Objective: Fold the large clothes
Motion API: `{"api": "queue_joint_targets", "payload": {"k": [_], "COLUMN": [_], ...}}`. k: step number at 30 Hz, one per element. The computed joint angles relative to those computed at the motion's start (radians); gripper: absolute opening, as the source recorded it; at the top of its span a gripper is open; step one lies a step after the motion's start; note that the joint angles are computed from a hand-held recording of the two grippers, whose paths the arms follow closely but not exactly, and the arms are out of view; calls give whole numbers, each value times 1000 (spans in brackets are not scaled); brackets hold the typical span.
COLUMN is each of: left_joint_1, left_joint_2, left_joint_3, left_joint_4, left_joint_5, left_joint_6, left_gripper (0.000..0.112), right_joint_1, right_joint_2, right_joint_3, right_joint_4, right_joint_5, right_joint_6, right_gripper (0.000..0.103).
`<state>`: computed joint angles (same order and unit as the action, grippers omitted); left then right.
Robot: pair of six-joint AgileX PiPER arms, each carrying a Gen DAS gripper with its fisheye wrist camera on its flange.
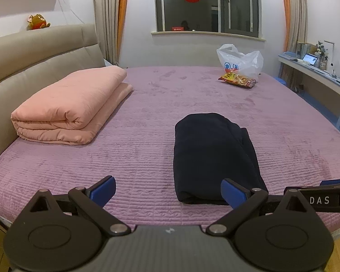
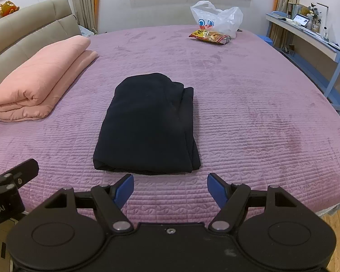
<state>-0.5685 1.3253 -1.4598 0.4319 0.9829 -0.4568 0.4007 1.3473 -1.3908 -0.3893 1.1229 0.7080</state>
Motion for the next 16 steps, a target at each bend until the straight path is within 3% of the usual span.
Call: {"api": "queue_joint_targets", "payload": {"k": [13,16], "left_joint_1": [18,-14], "left_joint_2": [-19,-29], "left_joint_3": [22,51], "left_joint_4": [-26,44], "left_joint_5": [-23,-34], "left_joint_6": [34,10], "left_gripper": [98,97], "right_joint_1": [17,17], "right_joint_2": [-12,-12], "right_joint_3": [17,18], "right_joint_4": [1,2], "right_joint_5": [1,1], "right_joint_6": [18,16], "right_gripper": [84,84]}}
